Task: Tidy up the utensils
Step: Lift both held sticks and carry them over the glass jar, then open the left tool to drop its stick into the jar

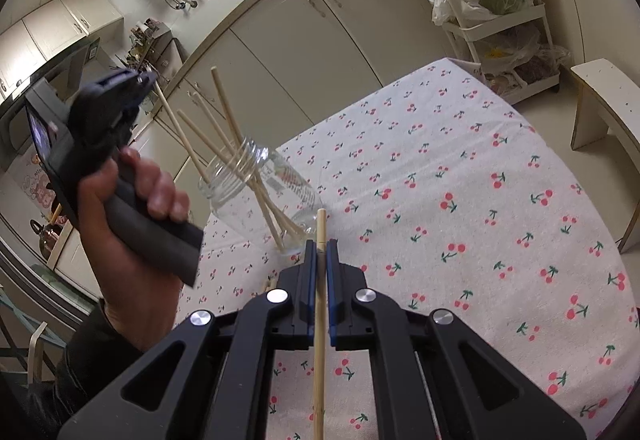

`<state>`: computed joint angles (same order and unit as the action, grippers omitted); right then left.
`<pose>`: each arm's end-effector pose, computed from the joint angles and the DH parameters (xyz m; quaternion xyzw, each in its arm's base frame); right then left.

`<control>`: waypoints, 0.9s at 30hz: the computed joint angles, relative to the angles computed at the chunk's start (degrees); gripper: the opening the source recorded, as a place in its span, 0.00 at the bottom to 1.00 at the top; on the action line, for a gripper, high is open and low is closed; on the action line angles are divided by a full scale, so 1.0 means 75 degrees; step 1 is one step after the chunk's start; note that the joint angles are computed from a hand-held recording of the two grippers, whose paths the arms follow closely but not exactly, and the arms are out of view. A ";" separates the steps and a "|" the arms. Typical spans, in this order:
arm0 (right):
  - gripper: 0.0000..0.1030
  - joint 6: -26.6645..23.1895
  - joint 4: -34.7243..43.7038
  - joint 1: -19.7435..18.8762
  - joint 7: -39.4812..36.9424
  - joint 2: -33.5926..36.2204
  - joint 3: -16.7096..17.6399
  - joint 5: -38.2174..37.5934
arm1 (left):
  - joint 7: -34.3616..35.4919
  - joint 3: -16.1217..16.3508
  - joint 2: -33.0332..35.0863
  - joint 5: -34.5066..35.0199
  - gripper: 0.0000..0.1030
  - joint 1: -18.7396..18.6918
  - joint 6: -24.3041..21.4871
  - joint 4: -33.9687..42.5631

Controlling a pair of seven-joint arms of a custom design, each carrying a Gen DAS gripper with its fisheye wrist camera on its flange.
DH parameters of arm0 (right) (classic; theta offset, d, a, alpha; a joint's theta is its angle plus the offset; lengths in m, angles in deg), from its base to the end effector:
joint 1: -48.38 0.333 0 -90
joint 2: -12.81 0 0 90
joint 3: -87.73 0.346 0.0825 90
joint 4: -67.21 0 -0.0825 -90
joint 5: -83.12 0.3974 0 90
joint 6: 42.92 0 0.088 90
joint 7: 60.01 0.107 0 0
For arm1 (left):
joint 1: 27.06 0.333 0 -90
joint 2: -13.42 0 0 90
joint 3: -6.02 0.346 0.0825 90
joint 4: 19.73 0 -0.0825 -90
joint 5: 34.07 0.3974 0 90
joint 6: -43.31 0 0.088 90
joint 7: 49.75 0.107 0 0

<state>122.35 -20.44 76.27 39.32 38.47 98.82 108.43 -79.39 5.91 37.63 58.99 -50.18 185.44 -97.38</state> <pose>0.6223 0.4324 0.5287 -0.6533 0.6013 0.0132 0.4598 0.6956 -0.3023 0.5851 -0.6667 0.3476 -0.4861 0.4455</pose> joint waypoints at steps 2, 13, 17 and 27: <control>0.05 0.0078 0.0057 0.0019 0.0025 0.0015 -0.0043 -0.0034 | 0.0032 -0.0010 -0.0052 0.0038 0.05 -0.0015 0.0006 -0.0169; 0.05 0.0637 0.0905 0.0264 0.0141 0.0313 -0.0244 -0.0487 | 0.0239 -0.0277 -0.0513 -0.0018 0.05 0.0226 0.0301 -0.1103; 0.05 0.0864 0.1389 0.0439 0.0241 0.0493 -0.0417 -0.0757 | 0.0768 -0.0398 -0.0554 -0.0141 0.05 0.0315 0.0486 -0.1132; 0.05 0.1108 0.3144 0.0973 0.0633 0.1301 -0.1009 -0.1503 | 0.1000 -0.0598 -0.1269 -0.0105 0.30 0.0517 0.0893 -0.1961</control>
